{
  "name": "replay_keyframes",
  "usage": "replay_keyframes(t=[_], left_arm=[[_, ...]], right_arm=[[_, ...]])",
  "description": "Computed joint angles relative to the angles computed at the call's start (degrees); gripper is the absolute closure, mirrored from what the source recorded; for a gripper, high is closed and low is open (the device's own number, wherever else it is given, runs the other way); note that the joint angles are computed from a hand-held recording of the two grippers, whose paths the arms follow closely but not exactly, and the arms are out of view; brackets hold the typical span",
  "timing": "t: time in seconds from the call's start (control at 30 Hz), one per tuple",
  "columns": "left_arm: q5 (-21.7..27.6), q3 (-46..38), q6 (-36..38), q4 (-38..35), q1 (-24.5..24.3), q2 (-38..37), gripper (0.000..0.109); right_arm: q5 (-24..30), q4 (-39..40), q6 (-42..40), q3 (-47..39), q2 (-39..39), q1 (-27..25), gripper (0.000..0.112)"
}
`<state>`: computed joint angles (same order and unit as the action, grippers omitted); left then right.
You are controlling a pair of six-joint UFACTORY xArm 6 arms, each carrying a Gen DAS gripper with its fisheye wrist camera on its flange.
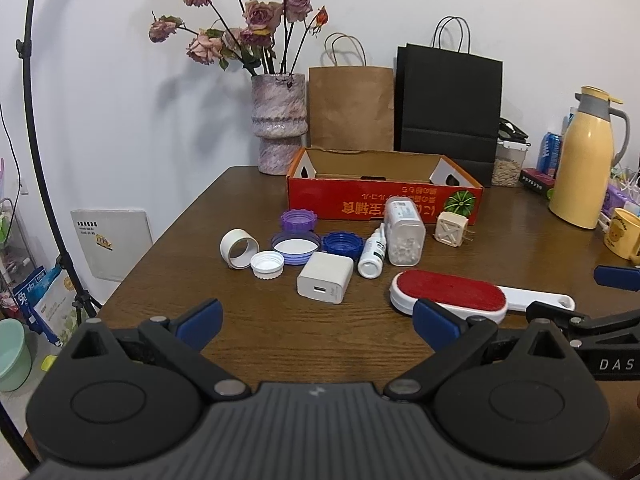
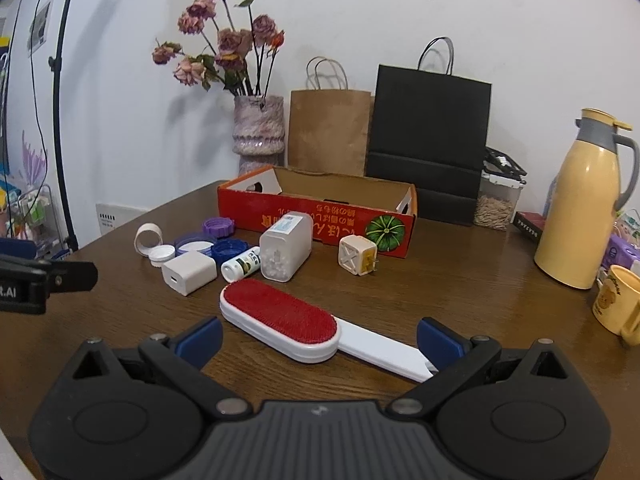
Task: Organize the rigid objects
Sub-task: 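Move the right gripper onto the red-and-white lint brush and close on it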
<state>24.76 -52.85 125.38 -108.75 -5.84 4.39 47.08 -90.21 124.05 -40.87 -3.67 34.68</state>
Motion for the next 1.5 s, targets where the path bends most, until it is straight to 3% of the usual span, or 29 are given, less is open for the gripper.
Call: replay_keyframes(t=[0.47,1.07,1.37,1.5], left_arm=[[-4.99,-10.52,-5.79,3.81,-3.29,10.00,0.006],[-7.97,-19.31,-12.88,9.71,-4.27,18.15,0.006],[-8.46,-21.50,-15.64,12.54,-4.70,20.68,0.006],[-8.81,-22.79,-17.19,14.02,-5.06,21.93,0.006]], right_arm=[[-10.34,-2.09,-5.94,-7.54,8.50,-9.34,0.009],[-26.36,2.40,-22.33,-20.22,22.38,-18.59,0.009],[-33.31,-3.75,-13.89,-22.58,24.88,-23.73,0.010],[-32.91,-8.03,-8.86,-22.45,24.64,-24.36,0.019]])
